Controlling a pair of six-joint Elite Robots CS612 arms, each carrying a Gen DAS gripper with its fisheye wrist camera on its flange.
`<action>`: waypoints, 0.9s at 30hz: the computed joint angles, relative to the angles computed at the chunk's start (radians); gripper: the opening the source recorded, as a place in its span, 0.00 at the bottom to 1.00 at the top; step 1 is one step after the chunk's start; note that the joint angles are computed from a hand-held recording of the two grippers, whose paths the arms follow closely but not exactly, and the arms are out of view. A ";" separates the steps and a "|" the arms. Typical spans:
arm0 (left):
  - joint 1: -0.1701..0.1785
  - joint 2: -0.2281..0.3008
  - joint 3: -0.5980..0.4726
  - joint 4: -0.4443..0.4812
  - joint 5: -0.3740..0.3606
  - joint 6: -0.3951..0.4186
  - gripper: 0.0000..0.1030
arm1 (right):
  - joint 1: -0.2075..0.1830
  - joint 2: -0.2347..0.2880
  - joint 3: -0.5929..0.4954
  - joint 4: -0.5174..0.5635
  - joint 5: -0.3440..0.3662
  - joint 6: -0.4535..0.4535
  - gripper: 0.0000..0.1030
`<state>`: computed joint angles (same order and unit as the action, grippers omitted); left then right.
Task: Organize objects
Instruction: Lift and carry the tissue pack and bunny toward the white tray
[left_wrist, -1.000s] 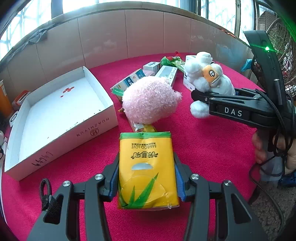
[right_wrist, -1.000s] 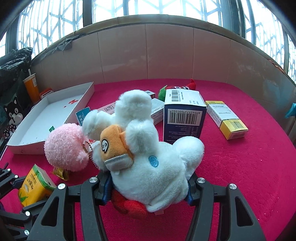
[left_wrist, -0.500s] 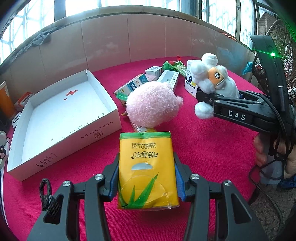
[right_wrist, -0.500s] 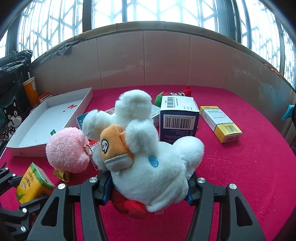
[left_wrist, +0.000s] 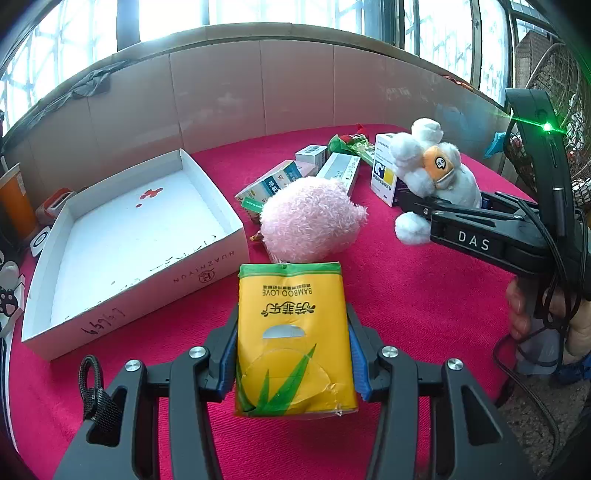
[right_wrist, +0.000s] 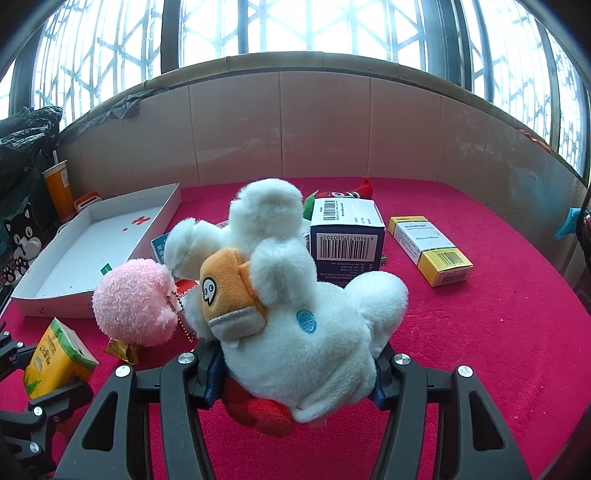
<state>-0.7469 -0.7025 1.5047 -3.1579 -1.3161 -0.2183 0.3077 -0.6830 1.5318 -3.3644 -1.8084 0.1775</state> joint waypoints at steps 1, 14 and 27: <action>0.000 0.001 -0.002 -0.001 0.000 0.001 0.47 | 0.001 0.000 0.001 -0.001 -0.005 0.001 0.61; 0.000 -0.004 0.025 -0.087 0.007 0.013 0.47 | 0.031 -0.006 0.024 -0.091 -0.102 -0.058 0.61; 0.001 -0.010 0.051 -0.166 0.025 0.001 0.47 | 0.052 -0.009 0.033 -0.163 -0.183 -0.070 0.61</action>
